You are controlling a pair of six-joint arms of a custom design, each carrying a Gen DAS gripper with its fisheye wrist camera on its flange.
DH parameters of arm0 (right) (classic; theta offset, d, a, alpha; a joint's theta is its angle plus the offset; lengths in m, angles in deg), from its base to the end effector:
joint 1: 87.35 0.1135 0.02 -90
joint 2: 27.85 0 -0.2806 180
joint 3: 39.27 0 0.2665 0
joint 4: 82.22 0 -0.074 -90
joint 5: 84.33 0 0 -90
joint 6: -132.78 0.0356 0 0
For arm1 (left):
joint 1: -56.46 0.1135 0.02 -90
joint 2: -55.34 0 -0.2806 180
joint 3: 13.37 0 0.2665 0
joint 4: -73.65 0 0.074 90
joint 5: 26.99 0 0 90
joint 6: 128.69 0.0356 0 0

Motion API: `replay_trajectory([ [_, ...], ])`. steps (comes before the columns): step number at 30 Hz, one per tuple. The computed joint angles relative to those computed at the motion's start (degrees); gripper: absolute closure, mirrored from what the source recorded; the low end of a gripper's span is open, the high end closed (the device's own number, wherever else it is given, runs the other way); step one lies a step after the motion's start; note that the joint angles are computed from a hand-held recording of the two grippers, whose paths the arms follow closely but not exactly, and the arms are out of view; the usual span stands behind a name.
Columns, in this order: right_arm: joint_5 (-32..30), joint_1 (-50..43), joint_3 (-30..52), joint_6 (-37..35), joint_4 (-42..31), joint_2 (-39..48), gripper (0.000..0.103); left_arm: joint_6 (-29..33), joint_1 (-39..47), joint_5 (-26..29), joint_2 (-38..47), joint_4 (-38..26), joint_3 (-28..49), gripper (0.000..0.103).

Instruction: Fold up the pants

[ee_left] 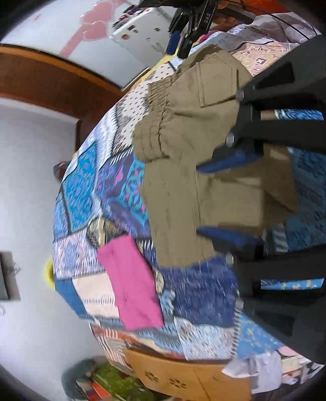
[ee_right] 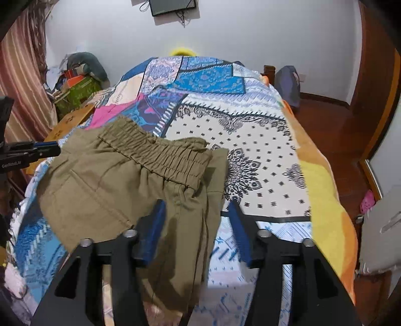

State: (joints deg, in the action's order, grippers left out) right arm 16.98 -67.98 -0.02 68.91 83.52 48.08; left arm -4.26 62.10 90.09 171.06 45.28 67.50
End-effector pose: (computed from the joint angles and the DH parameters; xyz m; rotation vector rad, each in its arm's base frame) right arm 0.2232 0.0711 0.1419 0.2292 2.4287 0.1118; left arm 0.4077 0.0240 0.1197 0.7675 2.4085 -0.3652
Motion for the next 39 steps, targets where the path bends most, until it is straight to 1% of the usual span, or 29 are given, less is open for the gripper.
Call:
replay_trajectory([
  [1, 0.57, 0.39, -0.29, 0.65, -1.42, -2.09, 0.050, -0.02, 1.09, 0.62, -0.80, 0.85, -0.80, 0.040],
  [2, 0.87, 0.50, -0.11, 0.91, -1.98, -2.56, 0.050, -0.20, 1.97, 0.93, -1.46, 2.21, -1.71, 0.036],
  [4, 1.60, 1.08, 0.11, 2.03, -4.01, -4.30, 0.050, -0.42, 3.25, 1.05, -2.47, 4.28, -3.17, 0.020],
  [5, 1.59, 1.26, 0.35, 2.40, -4.79, -4.58, 0.047, -0.49, 3.86, 1.20, -2.72, 5.05, -3.66, 0.017],
  [7, 2.76, 2.09, 0.72, 3.20, -5.56, -4.33, 0.046, -0.64, 4.95, 1.98, -2.85, 6.31, -4.56, 0.011],
  [9, 3.39, 2.70, 0.19, 3.38, -4.55, -4.12, 0.046, 0.22, 5.52, 2.47, -1.98, 5.11, -4.09, 0.010],
  [11, 2.76, 2.36, -0.67, 4.35, -2.64, -3.56, 0.045, 0.38, 5.42, 2.22, -0.19, 4.01, -2.98, 0.010],
  [12, 1.46, 1.50, -1.21, 4.99, -1.32, -2.93, 0.043, 0.43, 5.30, 2.09, 0.57, 3.66, -2.57, 0.010],
  [13, 0.68, 0.77, -1.69, 5.56, -0.04, -2.31, 0.038, 0.61, 5.04, 1.93, 1.83, 2.66, -1.55, 0.010],
  [14, 0.56, 0.62, -2.49, 6.19, 0.70, -2.68, 0.035, 0.57, 4.67, 1.46, 3.36, 1.34, -0.14, 0.010],
  [15, 0.02, 0.19, -3.03, 6.78, 1.78, -2.29, 0.035, 0.18, 4.29, 0.87, 4.83, 0.24, 1.22, 0.010],
  [16, -2.14, -1.04, -3.27, 7.00, 3.06, -1.00, 0.034, -0.37, 4.03, 0.69, 6.03, -0.60, 2.41, 0.010],
  [19, -7.49, -3.46, -3.01, 6.91, 4.14, 2.06, 0.034, -1.24, 3.67, 2.11, 10.82, -5.84, 8.04, 0.010],
  [21, -8.22, -3.71, -2.43, 6.52, 4.12, 4.08, 0.034, -1.57, 3.53, 3.14, 12.79, -8.12, 10.56, 0.011],
  [22, -8.90, -4.02, -1.71, 5.86, 4.21, 5.87, 0.034, -1.84, 3.33, 3.51, 13.72, -9.15, 11.77, 0.013],
  [24, -10.29, -4.61, -1.97, 5.62, 5.63, 6.79, 0.035, -2.49, 2.98, 4.28, 15.38, -11.31, 13.99, 0.015],
  [25, -11.81, -5.52, -2.01, 5.39, 6.91, 7.70, 0.035, -2.89, 2.76, 4.71, 16.49, -12.57, 15.34, 0.016],
  [27, -15.01, -7.36, -1.93, 4.71, 8.32, 8.91, 0.035, -3.30, 2.29, 4.36, 17.56, -13.16, 16.51, 0.017],
  [30, -18.37, -9.30, -1.83, 3.67, 10.52, 10.72, 0.034, -3.65, 1.23, 4.39, 18.85, -13.89, 18.06, 0.022],
  [33, -21.91, -10.93, -0.28, 1.99, 12.70, 13.99, 0.033, -3.25, 0.34, 6.07, 19.01, -14.54, 19.02, 0.033],
  [36, -25.41, -12.68, 2.55, 0.98, 13.99, 18.17, 0.034, -4.41, -0.66, 6.35, 19.81, -15.84, 21.02, 0.037],
  [39, -27.74, -13.95, 4.68, 0.46, 12.87, 20.00, 0.035, -5.24, -0.75, 6.39, 20.33, -17.42, 22.50, 0.041],
])
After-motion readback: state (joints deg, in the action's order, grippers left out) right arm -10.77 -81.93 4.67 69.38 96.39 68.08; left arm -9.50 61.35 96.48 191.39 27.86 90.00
